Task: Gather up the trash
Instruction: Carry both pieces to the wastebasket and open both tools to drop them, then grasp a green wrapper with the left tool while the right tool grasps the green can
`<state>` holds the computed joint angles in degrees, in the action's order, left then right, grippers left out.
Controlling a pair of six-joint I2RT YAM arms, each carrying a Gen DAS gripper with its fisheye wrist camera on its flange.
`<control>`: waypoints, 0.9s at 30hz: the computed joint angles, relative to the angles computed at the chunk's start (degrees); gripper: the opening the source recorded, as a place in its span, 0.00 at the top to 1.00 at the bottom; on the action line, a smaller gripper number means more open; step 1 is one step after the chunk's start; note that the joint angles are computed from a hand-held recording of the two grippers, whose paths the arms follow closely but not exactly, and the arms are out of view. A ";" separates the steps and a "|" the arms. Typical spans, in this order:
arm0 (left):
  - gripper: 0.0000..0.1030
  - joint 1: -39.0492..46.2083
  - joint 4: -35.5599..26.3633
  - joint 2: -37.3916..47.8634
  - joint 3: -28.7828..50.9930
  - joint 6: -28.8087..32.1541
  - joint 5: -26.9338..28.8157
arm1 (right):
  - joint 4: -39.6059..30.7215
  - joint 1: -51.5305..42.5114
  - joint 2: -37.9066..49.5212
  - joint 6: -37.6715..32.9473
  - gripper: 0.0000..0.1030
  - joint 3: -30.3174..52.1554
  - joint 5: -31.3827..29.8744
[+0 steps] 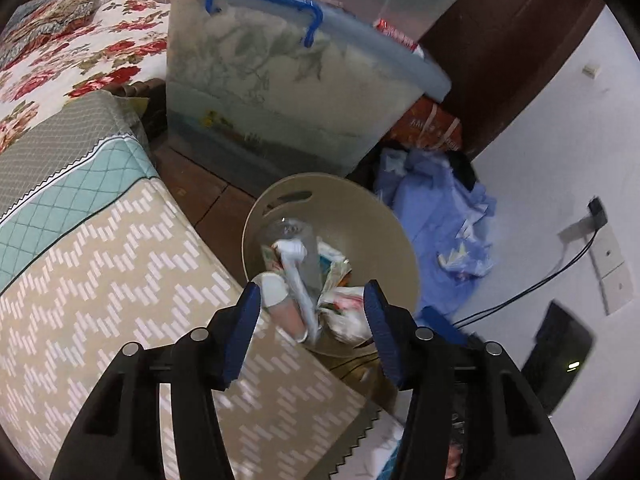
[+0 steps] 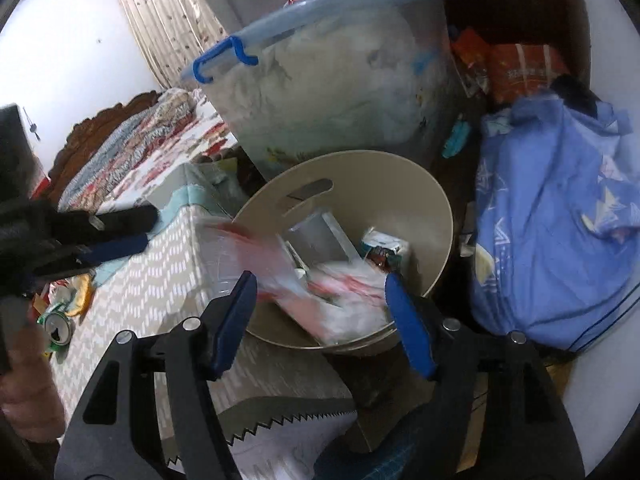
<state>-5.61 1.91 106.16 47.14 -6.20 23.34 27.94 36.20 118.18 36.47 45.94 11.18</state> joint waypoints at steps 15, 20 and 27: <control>0.51 38.70 -9.40 -21.24 -12.23 17.22 15.01 | -2.42 7.90 1.52 1.29 0.42 9.15 -5.91; 0.51 58.65 -18.76 -18.02 -2.83 28.76 17.55 | -8.22 12.21 5.46 0.22 0.43 19.50 -7.73; 0.36 67.39 -15.22 -2.60 14.49 34.04 4.38 | -21.02 17.43 16.57 -1.73 0.43 41.74 -10.47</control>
<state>61.78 -13.31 103.57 61.63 27.84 27.72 6.92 53.63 134.75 34.74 87.68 0.71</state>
